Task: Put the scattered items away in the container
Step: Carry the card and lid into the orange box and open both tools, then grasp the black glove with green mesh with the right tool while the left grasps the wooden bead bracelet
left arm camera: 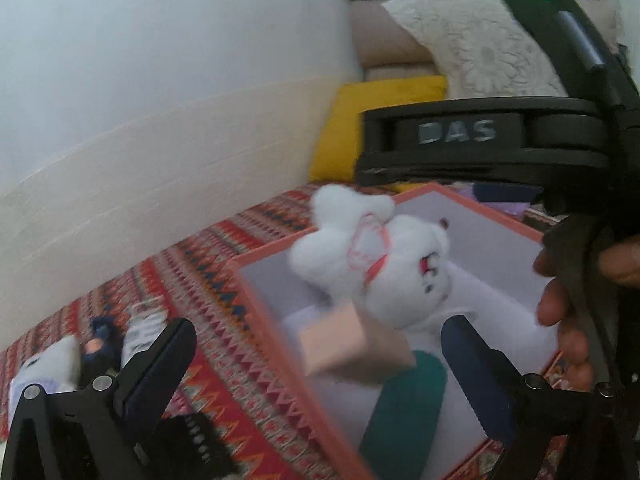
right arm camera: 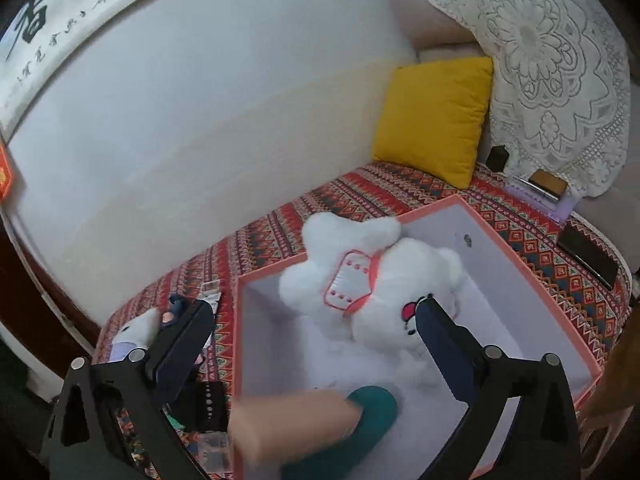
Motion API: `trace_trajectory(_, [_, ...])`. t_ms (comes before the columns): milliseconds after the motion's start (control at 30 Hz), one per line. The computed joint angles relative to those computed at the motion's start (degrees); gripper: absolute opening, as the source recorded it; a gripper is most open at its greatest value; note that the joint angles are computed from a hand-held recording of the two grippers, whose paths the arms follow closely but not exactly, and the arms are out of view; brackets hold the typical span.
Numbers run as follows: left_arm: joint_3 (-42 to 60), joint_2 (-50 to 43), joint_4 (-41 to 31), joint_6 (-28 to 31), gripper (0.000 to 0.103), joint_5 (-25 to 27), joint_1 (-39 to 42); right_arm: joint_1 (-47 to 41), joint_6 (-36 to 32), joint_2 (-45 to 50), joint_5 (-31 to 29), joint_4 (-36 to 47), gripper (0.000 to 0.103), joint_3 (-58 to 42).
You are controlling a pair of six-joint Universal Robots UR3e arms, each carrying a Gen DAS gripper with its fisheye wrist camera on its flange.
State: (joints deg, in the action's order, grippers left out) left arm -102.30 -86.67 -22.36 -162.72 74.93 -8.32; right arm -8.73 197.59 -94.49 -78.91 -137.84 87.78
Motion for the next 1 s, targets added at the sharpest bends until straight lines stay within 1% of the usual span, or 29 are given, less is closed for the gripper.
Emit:
trace_trajectory(67, [-3.97, 5.14, -2.0, 0.65, 0.101, -2.25, 4.84, 1.13, -0.17, -0.38, -0.13, -1.04, 0.103, 0.89])
trace_trajectory(133, [-8.68, 11.37, -5.52, 2.89, 0.101, -5.63, 12.22, 3.81, -0.54, 1.14, -0.89, -2.02, 0.103, -0.45])
trace_trajectory(167, [-12.0, 15.66, -8.01, 4.82, 0.102, -7.55, 17.66, 5.63, -0.77, 1.92, -1.61, -2.34, 0.103, -1.29])
trace_trajectory(200, [-13.78, 18.16, -10.08, 6.46, 0.102, -9.25, 21.26, 7.24, -1.42, 2.95, -1.92, -3.25, 0.103, -1.74])
trace_trajectory(267, [-18.43, 24.37, -16.25, 12.38, 0.102, -13.28, 32.61, 12.69, -3.24, 6.39, -2.73, -3.99, 0.103, -4.97])
trace_trajectory(333, [-22.24, 28.46, -22.2, 18.52, 0.102, -15.36, 43.82, 19.5, -5.7, 12.0, -2.42, -3.62, 0.103, -10.09])
trace_trajectory(367, [-23.82, 29.71, -24.89, 21.07, 0.102, -16.12, 49.01, 21.85, -6.48, 14.61, -1.98, -2.88, 0.103, -12.53])
trace_trajectory(433, [-25.72, 29.36, -28.9, 25.35, 0.102, -17.97, 57.46, 26.54, -7.91, 20.88, -0.65, -0.28, 0.103, -18.56])
trace_trajectory(467, [-26.35, 28.43, -29.74, 26.53, 0.102, -18.0, 60.08, 29.56, -8.36, 25.61, -0.26, 2.26, 0.103, -23.38])
trace_trajectory(500, [-27.03, 26.54, -29.55, 27.16, 0.102, -17.8, 62.35, 31.11, -8.42, 28.2, -0.79, 3.99, 0.103, -26.04])
trace_trajectory(533, [-27.49, 24.2, -28.54, 27.08, 0.102, -17.44, 63.72, 33.55, -9.45, 33.18, -0.86, 7.51, 0.102, -31.1])
trace_trajectory(567, [-28.04, 22.3, -27.97, 27.11, 0.102, -16.94, 64.91, 35.16, -10.14, 36.97, -1.98, 10.86, 0.099, -35.44])
trace_trajectory(600, [-28.31, 19.41, -25.83, 25.86, 0.102, -15.88, 64.56, 36.66, -10.79, 40.62, -3.54, 14.03, 0.095, -39.51])
trace_trajectory(667, [-27.2, 12.74, -21.55, 22.51, 0.102, -13.76, 62.63, 39.93, -11.42, 49.26, -8.86, 21.16, 0.089, -49.45])
trace_trajectory(700, [-26.43, 9.96, -19.57, 20.92, 0.102, -12.83, 61.46, 40.99, -11.41, 53.13, -11.18, 23.87, 0.088, -54.04])
trace_trajectory(733, [-26.47, 7.88, -17.16, 19.9, 0.102, -12.11, 60.57, 42.17, -11.06, 57.29, -14.8, 25.78, 0.087, -58.5])
trace_trajectory(767, [-26.36, 5.64, -14.59, 18.69, 0.102, -11.03, 59.27, 42.66, -10.93, 59.24, -17.51, 26.45, 0.087, -60.57])
trace_trajectory(800, [-26.01, 3.21, -12.54, 17.25, 0.101, -9.51, 57.75, 42.84, -11.23, 60.06, -19.97, 25.3, 0.087, -60.23])
trace_trajectory(867, [-26.16, 0.63, -11.22, 16.59, 0.099, -9.05, 56.46, 43.52, -12.18, 63.07, -25.17, 23.95, 0.087, -62.96])
trace_trajectory(900, [-27.34, 0.96, -9.55, 17.08, 0.091, -9.93, 56.59, 43.52, -12.57, 65.26, -26.61, 24.51, 0.087, -65.98])
trace_trajectory(933, [-27.81, 2.14, -10.62, 18.7, 0.08, -12.02, 57.1, 43.01, -12.7, 68.51, -27.72, 26.92, 0.087, -71.41])
trace_trajectory(967, [-27.4, 3.18, -12.91, 19.61, 0.044, -13.43, 57.51, 42.23, -12.71, 71.93, -26.74, 29.79, 0.087, -77.41])
trace_trajectory(1000, [-26.81, 4.36, -15.28, 20.2, 0.043, -14.4, 57.76, 41.08, -12.47, 74.63, -24.0, 33.84, 0.074, -83.41])
